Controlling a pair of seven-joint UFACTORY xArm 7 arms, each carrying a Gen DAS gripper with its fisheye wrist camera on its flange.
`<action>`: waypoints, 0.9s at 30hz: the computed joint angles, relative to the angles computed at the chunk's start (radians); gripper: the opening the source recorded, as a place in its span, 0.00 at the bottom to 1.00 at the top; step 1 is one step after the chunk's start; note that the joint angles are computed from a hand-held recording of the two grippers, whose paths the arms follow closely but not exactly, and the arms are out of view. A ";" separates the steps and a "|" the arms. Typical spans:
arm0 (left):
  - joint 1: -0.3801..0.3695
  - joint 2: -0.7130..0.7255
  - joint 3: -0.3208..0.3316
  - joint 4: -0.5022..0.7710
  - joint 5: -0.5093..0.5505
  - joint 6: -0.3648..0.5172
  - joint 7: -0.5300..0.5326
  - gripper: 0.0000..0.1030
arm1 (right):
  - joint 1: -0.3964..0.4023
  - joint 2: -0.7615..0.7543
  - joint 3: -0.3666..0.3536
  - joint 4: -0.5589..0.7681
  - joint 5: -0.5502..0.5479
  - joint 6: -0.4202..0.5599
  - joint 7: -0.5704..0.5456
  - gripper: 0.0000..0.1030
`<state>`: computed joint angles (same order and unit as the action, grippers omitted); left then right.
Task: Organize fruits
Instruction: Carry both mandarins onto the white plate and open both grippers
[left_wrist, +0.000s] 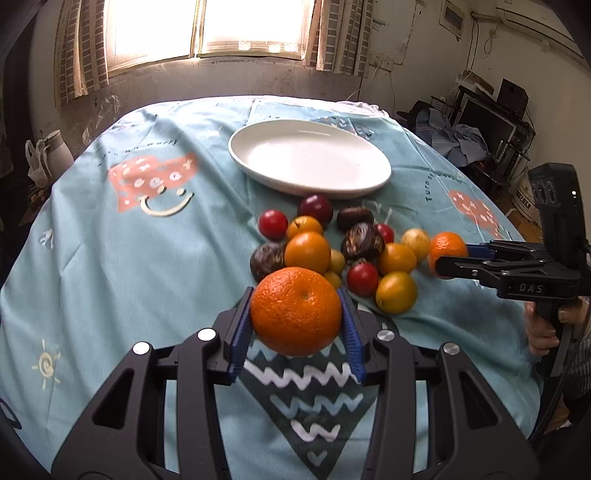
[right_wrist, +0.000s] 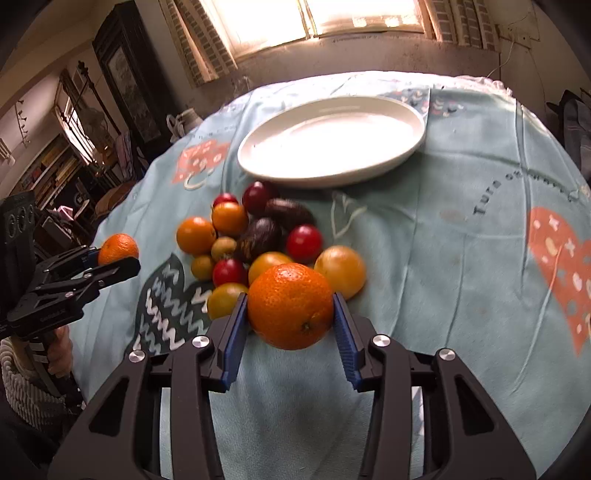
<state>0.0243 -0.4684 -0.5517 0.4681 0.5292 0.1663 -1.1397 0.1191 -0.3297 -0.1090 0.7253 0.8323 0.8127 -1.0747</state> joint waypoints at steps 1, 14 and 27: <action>0.030 0.029 -0.006 0.038 0.019 -0.002 0.009 0.43 | 0.002 0.007 -0.008 0.028 0.026 -0.004 0.001 0.43; 0.178 0.653 -0.009 0.616 0.465 0.130 -0.215 0.43 | -0.015 0.442 0.158 0.422 0.116 -0.195 0.148 0.45; -0.018 0.568 0.238 0.524 0.677 0.023 -0.483 0.61 | -0.088 0.331 0.179 0.334 0.343 -0.207 -0.039 0.83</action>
